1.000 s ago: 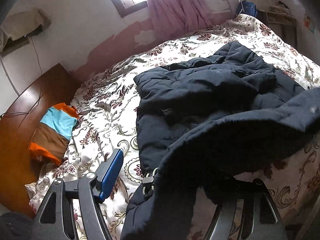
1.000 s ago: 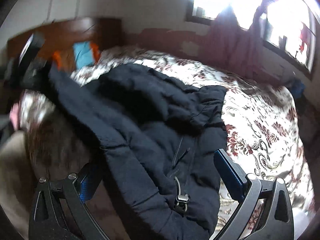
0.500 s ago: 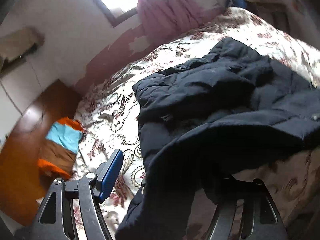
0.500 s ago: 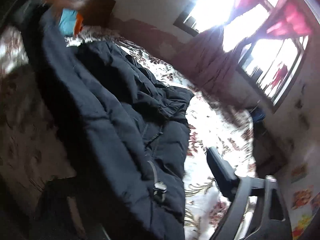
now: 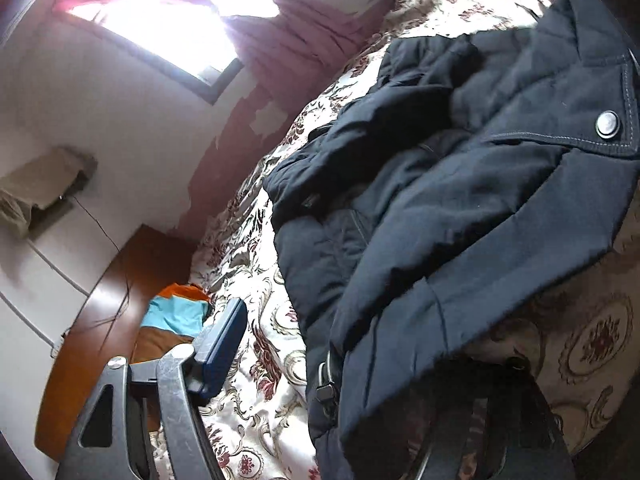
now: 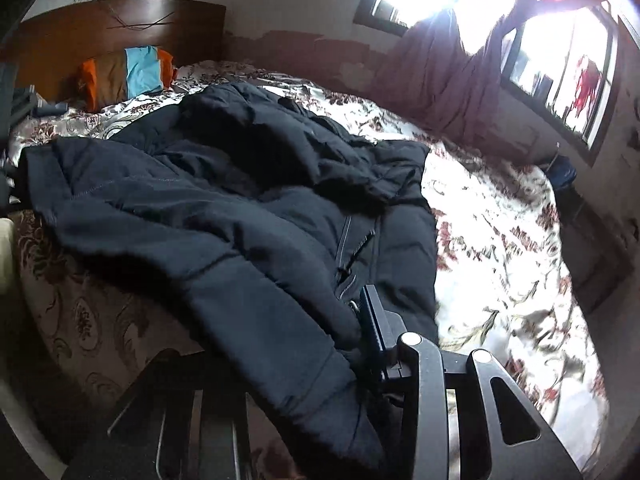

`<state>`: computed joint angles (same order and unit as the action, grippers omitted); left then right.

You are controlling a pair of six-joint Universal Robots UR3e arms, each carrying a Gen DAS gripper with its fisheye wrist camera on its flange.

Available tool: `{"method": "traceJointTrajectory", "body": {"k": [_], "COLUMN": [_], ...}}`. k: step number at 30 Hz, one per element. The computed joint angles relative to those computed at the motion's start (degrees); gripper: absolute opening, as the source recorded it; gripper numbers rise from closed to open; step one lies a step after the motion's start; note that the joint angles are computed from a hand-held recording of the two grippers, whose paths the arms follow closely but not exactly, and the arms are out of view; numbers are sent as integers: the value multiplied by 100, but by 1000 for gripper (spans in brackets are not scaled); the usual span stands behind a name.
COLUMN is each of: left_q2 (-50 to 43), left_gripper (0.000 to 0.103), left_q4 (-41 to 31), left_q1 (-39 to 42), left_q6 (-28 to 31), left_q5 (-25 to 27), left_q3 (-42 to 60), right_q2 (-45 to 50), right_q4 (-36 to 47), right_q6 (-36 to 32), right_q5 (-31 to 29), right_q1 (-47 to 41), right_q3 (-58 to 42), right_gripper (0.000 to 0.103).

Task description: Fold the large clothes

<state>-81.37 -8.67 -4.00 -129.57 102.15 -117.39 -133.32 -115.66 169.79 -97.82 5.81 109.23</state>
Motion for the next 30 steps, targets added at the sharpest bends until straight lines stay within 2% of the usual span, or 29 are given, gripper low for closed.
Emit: {"method": "traceJointTrajectory", "body": {"k": [2, 4, 8, 12, 15, 17, 21, 26, 30], "left_q2": [65, 40, 25, 156, 287, 437, 856, 1377, 2097], "left_gripper": [44, 37, 26, 20, 16, 11, 9, 8, 8], "left_q4": [234, 499, 438, 50, -200, -599, -1074, -1145, -1703], "left_q1": [-78, -155, -230, -111, -74, 31, 351, 425, 714], "left_q6": [72, 182, 107, -113, -317, -650, -1326, -1958, -1996], "left_q5": [19, 79, 118, -92, -197, -402, -913, -912, -1230], "left_q3": [-313, -550, -676, -588, -583, -475, -445, -497, -441], "right_q2": [-116, -75, 77, 104, 136, 36, -242, -161, -119], "right_q4": [13, -33, -122, -123, -277, -382, -533, -597, -354], "right_q6": [12, 141, 364, 486, 846, 1118, 1357, 1727, 2154], "right_q5": [82, -59, -372, -440, -661, -656, -591, -1453, -2135], "right_q1": [-85, 93, 413, 528, 810, 858, 848, 1801, 2694], "right_q3": [145, 190, 175, 151, 212, 308, 430, 185, -237], "right_gripper": [29, 28, 28, 20, 15, 12, 9, 9, 8]}}
